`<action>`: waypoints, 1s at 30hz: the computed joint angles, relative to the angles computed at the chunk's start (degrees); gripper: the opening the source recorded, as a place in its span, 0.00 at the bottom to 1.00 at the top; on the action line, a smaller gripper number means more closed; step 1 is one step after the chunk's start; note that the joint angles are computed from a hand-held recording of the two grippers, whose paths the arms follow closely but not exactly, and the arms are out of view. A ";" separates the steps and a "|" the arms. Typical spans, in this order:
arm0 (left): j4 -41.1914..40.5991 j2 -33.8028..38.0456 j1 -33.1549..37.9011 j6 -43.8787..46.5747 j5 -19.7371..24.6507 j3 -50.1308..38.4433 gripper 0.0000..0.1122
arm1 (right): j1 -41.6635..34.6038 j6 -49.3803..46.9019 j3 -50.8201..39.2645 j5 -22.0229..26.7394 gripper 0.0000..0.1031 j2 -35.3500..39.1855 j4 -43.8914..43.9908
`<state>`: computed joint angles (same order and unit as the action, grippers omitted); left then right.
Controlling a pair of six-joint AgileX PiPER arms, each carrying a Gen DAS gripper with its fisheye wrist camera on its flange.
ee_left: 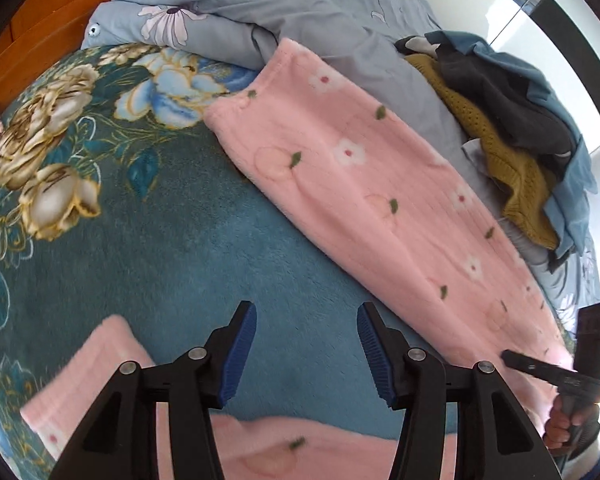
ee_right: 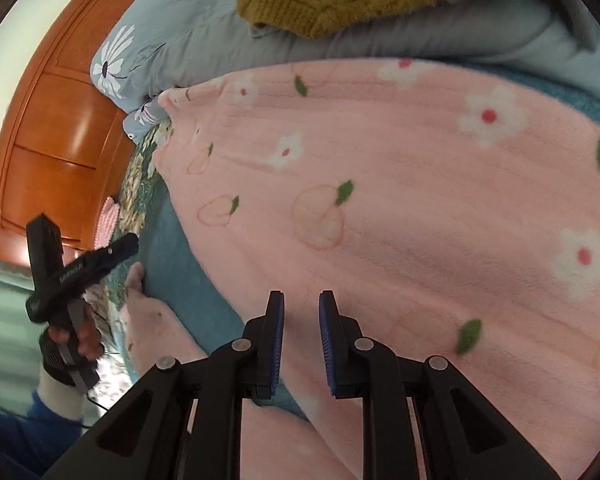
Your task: Fold clothes
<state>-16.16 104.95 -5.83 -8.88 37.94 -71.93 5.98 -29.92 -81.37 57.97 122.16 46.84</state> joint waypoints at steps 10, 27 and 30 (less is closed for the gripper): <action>-3.25 -9.13 -0.50 -1.41 2.85 2.11 0.50 | -11.09 2.36 16.02 -1.12 0.00 -20.78 -3.87; 5.11 -23.86 -9.01 -18.36 9.40 7.88 0.51 | -76.40 -11.43 16.14 7.79 0.00 -33.63 -24.25; 6.61 -24.95 -10.79 -20.58 10.28 8.28 0.52 | -81.25 -10.30 10.61 6.05 0.00 -27.25 -27.37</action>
<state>-9.55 80.00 -16.61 -29.46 48.21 -63.65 -75.28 -40.22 -70.76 64.01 94.91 19.47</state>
